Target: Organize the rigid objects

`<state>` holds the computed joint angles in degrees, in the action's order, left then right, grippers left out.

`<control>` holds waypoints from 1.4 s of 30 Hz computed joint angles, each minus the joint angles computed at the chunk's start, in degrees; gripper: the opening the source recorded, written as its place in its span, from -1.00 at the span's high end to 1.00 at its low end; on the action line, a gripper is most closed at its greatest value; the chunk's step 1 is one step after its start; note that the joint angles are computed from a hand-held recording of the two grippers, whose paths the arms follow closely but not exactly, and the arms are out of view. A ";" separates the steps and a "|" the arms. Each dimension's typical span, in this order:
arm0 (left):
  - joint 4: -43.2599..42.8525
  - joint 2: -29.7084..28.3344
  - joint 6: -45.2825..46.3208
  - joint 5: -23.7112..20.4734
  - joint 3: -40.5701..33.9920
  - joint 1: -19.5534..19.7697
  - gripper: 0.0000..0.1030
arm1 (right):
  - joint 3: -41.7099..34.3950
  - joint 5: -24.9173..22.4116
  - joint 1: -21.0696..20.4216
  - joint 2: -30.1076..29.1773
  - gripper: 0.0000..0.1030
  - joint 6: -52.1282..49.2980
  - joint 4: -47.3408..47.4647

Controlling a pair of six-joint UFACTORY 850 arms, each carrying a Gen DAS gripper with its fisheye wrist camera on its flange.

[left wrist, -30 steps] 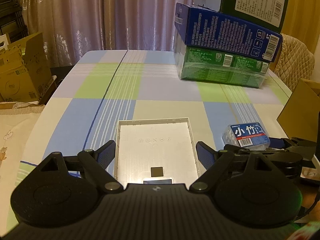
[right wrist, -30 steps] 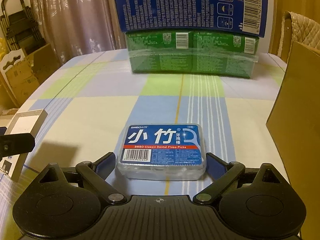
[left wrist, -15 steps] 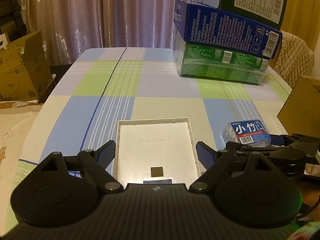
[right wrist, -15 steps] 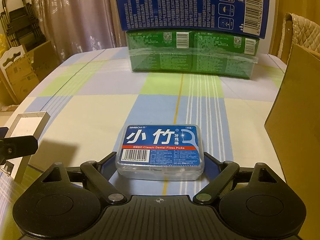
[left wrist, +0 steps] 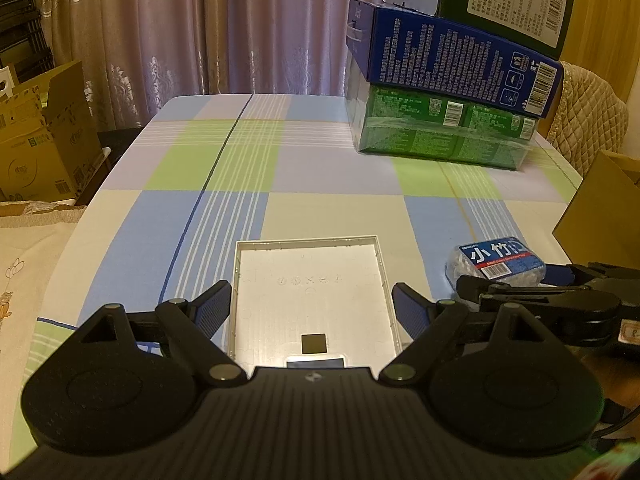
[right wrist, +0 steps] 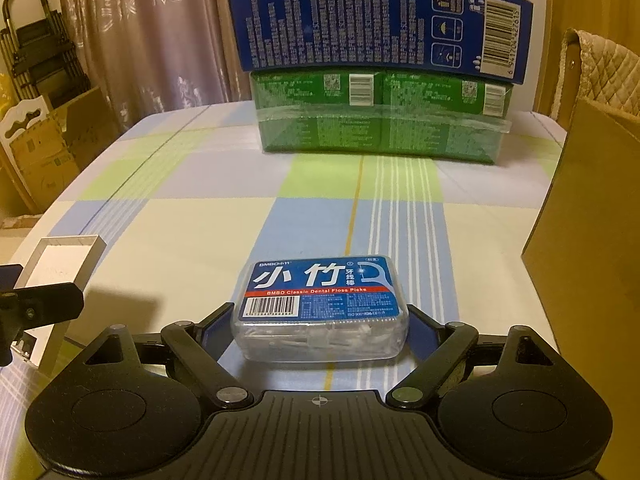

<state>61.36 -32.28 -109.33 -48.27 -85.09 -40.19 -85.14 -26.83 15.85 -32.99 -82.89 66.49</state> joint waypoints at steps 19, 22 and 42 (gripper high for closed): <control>1.65 1.27 -0.53 -1.88 -0.13 -1.27 -0.62 | 1.79 -0.40 -1.47 3.85 -0.62 -0.54 0.23; 1.70 1.20 0.28 -2.42 -0.91 -2.12 -0.62 | 2.77 -0.80 -2.14 5.32 -0.62 0.52 -0.38; 0.98 2.92 -4.97 -10.86 -2.16 -12.66 -0.62 | 14.22 -6.79 -10.03 20.20 -0.62 -5.45 2.02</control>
<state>62.34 -29.35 -114.29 -59.13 -87.24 -52.85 -70.92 -33.62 5.82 -12.79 -88.34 68.51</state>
